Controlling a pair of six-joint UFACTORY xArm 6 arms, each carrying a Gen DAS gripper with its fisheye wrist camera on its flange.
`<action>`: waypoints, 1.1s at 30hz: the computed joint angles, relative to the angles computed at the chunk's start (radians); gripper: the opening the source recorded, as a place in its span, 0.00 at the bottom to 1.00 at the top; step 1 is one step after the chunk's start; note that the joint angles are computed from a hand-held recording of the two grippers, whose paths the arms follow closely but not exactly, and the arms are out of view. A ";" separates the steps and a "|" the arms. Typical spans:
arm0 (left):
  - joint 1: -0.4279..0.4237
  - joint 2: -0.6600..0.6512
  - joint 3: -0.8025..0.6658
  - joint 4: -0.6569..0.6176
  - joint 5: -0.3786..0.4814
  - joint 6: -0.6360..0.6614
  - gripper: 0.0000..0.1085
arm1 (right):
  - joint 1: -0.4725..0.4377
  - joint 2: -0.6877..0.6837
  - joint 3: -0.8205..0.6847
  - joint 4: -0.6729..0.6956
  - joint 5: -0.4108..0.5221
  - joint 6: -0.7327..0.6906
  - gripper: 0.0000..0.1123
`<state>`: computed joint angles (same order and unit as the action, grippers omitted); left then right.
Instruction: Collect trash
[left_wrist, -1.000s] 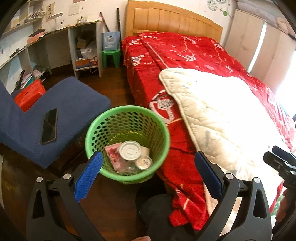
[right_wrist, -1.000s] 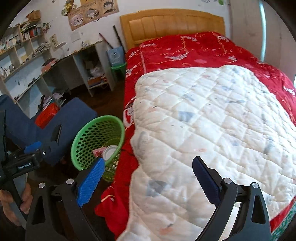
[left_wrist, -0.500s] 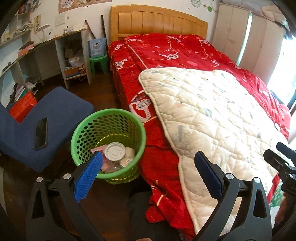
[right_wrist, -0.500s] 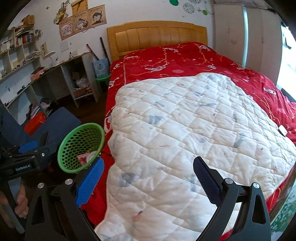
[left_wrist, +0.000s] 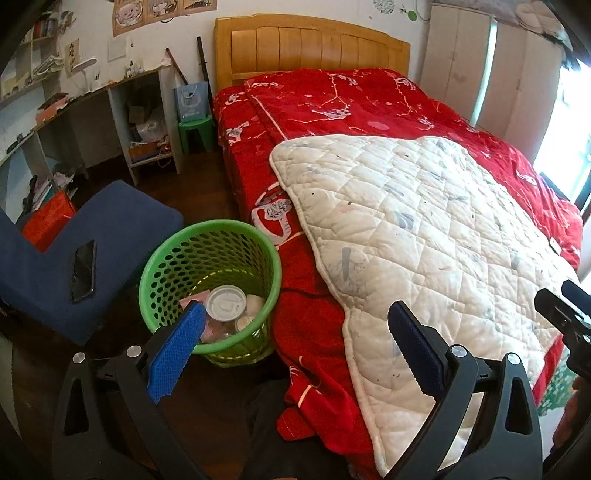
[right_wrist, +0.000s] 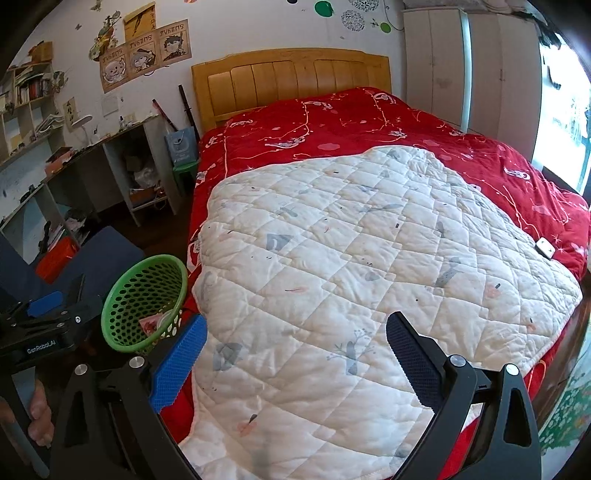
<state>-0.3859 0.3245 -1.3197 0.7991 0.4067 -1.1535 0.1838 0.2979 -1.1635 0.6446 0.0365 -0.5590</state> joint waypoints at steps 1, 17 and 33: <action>-0.002 -0.001 -0.001 0.004 0.003 -0.003 0.90 | 0.000 -0.001 0.001 0.002 -0.002 -0.001 0.84; -0.035 -0.006 -0.023 0.123 0.090 -0.108 0.90 | -0.004 -0.011 0.011 -0.012 -0.012 0.018 0.84; -0.051 -0.005 -0.040 0.146 0.126 -0.151 0.90 | -0.009 -0.006 0.012 -0.015 -0.015 0.027 0.84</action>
